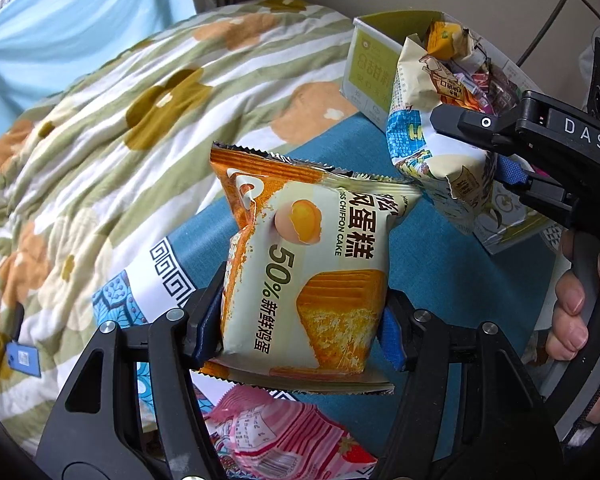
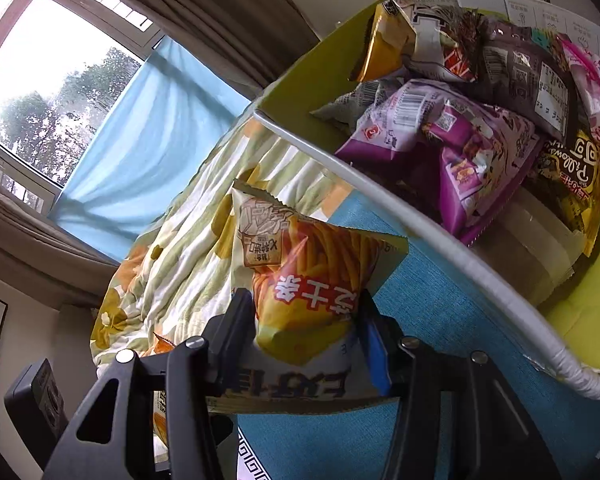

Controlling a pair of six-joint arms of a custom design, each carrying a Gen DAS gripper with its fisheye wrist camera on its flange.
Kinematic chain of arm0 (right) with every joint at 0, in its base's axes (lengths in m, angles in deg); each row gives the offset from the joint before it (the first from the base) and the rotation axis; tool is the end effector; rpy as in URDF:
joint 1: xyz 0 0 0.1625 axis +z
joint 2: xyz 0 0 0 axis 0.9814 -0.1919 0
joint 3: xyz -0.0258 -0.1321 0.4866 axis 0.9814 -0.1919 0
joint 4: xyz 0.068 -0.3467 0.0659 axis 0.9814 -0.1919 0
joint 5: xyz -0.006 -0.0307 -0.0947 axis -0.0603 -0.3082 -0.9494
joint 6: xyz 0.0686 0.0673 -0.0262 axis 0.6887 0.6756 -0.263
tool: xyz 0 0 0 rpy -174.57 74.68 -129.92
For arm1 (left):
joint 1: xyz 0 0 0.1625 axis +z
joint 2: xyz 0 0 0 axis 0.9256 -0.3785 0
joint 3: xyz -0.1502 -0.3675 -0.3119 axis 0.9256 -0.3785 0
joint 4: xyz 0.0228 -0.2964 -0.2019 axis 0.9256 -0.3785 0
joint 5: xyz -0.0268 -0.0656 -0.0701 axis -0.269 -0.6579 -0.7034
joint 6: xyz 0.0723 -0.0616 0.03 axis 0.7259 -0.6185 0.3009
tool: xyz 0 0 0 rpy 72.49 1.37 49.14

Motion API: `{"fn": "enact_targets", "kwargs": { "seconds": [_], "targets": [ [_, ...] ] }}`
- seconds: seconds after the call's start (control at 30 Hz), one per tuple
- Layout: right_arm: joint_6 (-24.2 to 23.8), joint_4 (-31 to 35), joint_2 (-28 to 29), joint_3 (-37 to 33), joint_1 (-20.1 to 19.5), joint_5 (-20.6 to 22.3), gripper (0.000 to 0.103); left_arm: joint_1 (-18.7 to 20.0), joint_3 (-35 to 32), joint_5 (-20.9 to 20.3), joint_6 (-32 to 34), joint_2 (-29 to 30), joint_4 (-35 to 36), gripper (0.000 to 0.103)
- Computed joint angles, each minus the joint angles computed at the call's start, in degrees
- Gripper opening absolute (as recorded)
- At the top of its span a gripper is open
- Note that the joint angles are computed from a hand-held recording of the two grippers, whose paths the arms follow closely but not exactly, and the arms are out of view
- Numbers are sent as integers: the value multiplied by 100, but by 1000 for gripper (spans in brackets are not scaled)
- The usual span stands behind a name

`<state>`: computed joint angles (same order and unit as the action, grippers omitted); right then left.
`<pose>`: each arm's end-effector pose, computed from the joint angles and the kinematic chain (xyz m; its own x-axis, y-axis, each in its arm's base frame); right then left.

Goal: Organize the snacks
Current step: 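Carry both packets to the box while the left tool releases the cake packet inside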

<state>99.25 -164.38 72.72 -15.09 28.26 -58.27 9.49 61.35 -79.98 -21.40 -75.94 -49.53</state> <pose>0.3438 -0.8032 -0.0791 -0.9658 0.2091 0.1534 0.0595 0.7544 -0.6537 0.0032 -0.8497 0.2997 -0.7217 0.3039 -0.6219 0.4785 0.8682 -0.1311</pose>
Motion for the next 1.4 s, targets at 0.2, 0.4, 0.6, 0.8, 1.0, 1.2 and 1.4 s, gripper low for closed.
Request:
{"fn": "enact_targets", "kwargs": {
  "seconds": [0.2, 0.4, 0.6, 0.8, 1.0, 1.2, 1.4],
  "targets": [
    [-333, -229, -274, 242, 81, 423, 48, -293, 542, 293, -178, -283, -633, 60],
    [-831, -377, -608, 523, 91, 964, 47, -695, 1056, 739, -672, -464, -1214, 60],
    [-1287, -235, -1055, 763, -21, 1503, 47, -1114, 1139, 1065, -1116, -318, -1546, 60],
    [-1931, 495, -1612, 892, -280, 1773, 47, -1406, 716, 1158, -1652, 165, -1478, 60],
    [-2618, 1278, -2108, 925, -637, 1780, 47, -1643, 73, 1261, -2173, 847, -1266, 60],
    [-2955, 2127, -2372, 755, -988, 1891, 47, -1652, -594, 1188, -3387, 1467, -570, 61],
    [-3516, 2551, -2455, 640, -1124, 1818, 47, -1660, -342, 1344, -4054, 1513, -576, 93]
  ]
}}
